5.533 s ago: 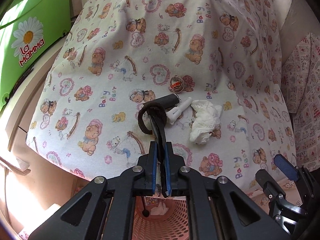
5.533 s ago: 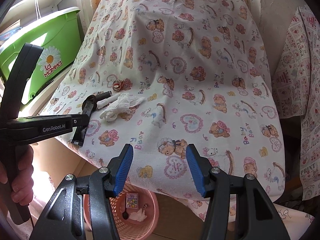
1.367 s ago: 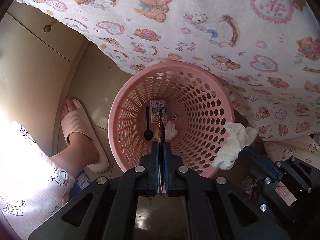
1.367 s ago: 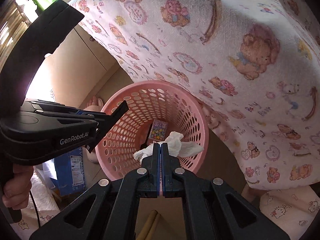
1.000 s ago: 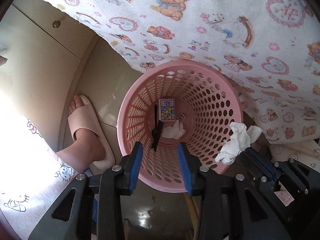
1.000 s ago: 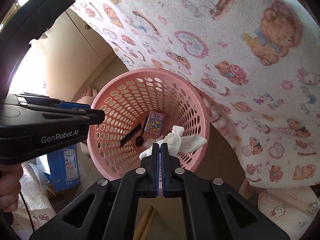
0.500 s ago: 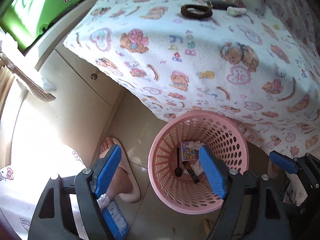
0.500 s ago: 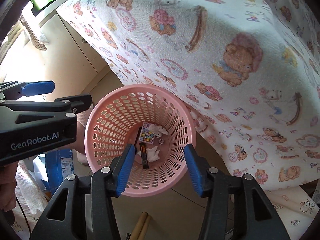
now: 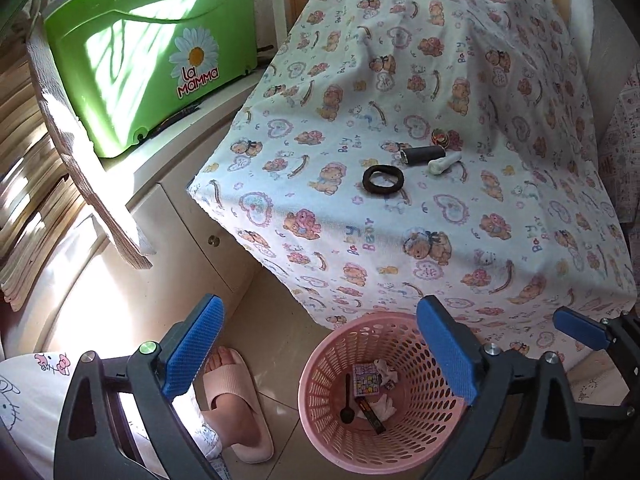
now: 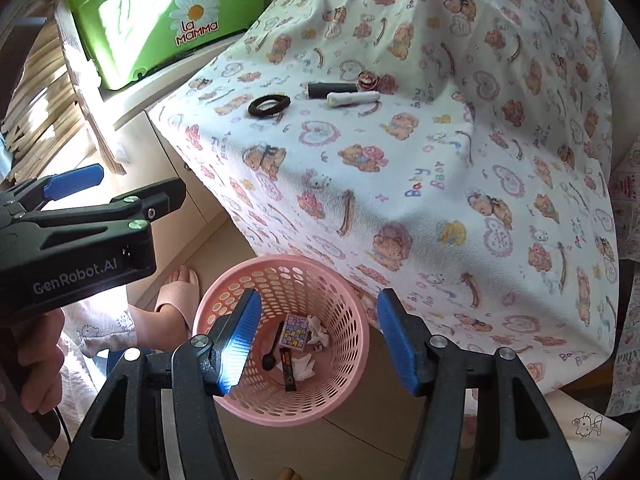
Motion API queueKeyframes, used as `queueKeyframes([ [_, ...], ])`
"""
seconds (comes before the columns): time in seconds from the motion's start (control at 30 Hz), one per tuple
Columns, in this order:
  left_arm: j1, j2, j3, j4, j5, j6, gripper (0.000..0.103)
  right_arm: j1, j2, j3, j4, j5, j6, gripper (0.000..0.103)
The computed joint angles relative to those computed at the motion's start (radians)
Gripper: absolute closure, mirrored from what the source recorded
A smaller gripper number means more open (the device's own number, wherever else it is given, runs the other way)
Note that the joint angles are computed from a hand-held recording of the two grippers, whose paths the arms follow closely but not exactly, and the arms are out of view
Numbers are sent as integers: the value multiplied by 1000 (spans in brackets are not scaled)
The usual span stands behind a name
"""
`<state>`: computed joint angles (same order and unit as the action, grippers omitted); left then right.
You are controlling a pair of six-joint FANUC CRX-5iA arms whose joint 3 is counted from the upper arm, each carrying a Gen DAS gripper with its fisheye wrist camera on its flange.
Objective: Collect trash
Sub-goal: 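Raise both tools back toward the remaining items on the table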
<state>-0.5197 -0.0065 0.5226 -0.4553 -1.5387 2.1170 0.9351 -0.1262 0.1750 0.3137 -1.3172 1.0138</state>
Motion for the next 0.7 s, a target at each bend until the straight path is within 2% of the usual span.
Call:
queueKeyframes([
  [0.07,-3,-6,0,-1,6,9,6,11,-22,-29,54,47,-46,40],
  [0.17,-18,16,43,-39,-32,19,6,9,-43,-52,101,96,-73,39],
  [0.3,13,34,109,-6,-31,-29,6,-6,-48,-74,177,127,-110,37],
  [0.5,8,110,278,-52,-62,-142,6,-60,-24,-51,187,146,-116,37],
  [0.7,61,166,358,25,-40,-208,6,-86,-23,-47,197,153,-150,37],
])
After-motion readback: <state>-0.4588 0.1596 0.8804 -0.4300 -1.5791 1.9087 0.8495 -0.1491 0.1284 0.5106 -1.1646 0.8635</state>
